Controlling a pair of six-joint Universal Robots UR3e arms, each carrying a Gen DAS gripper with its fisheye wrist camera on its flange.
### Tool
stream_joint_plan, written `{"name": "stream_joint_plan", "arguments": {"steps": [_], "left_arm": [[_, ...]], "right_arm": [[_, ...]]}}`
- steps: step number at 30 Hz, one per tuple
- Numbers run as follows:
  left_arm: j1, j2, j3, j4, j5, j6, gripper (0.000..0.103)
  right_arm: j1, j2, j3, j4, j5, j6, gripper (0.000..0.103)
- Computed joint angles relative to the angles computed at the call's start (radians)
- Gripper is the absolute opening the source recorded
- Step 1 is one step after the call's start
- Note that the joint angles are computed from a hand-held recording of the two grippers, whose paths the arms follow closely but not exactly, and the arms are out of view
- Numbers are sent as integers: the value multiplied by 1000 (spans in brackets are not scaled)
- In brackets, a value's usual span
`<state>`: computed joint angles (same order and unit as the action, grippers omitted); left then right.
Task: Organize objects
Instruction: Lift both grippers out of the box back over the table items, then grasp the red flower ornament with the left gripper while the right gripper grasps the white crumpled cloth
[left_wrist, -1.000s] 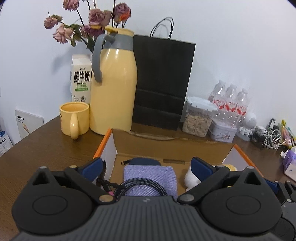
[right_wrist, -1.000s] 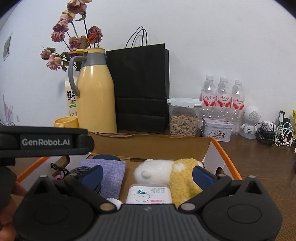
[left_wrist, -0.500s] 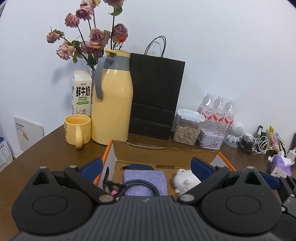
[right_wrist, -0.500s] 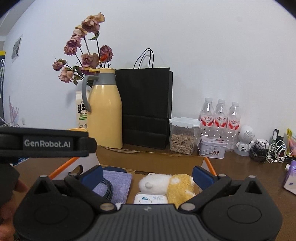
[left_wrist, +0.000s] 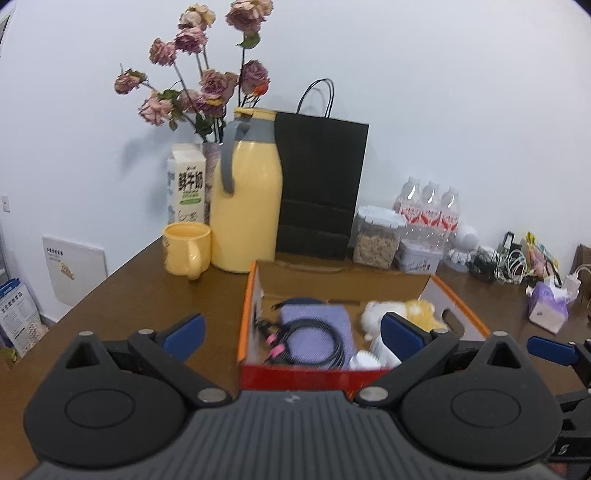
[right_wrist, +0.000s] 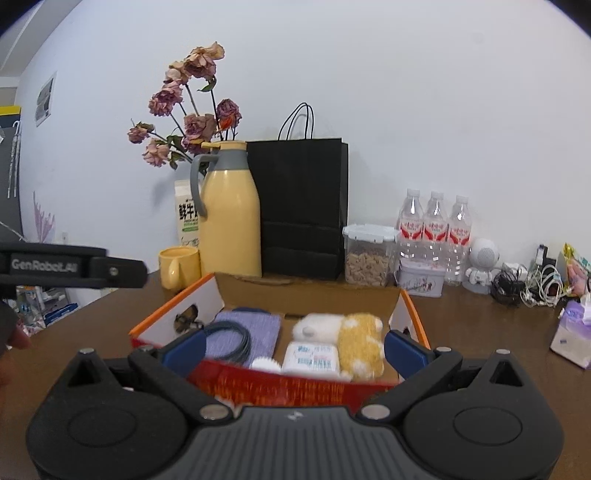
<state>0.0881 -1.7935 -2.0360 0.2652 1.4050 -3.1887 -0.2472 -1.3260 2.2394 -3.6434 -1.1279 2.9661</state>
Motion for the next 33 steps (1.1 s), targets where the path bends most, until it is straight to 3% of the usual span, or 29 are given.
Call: {"name": "stream_joint_plan", "arguments": {"steps": [10,14,18,27,33], "left_arm": [[143,129,-264,39,-91,99,103],[199,135,-338,48,-126,137,103],[243,142,-387,50,-149,156,103],[307,172,-432,58,-181,167,103],[328,167,-442,63,-210,168,103]], "right_arm": [[-133,-58,273,10,99,-121,103],[-128,-10,298,21,84,-153,103],[-76,45,245,35,52,-152,103],[28,137,-3,240,-43,-206,103],[-12,171,5,216,25,-214,103]]}}
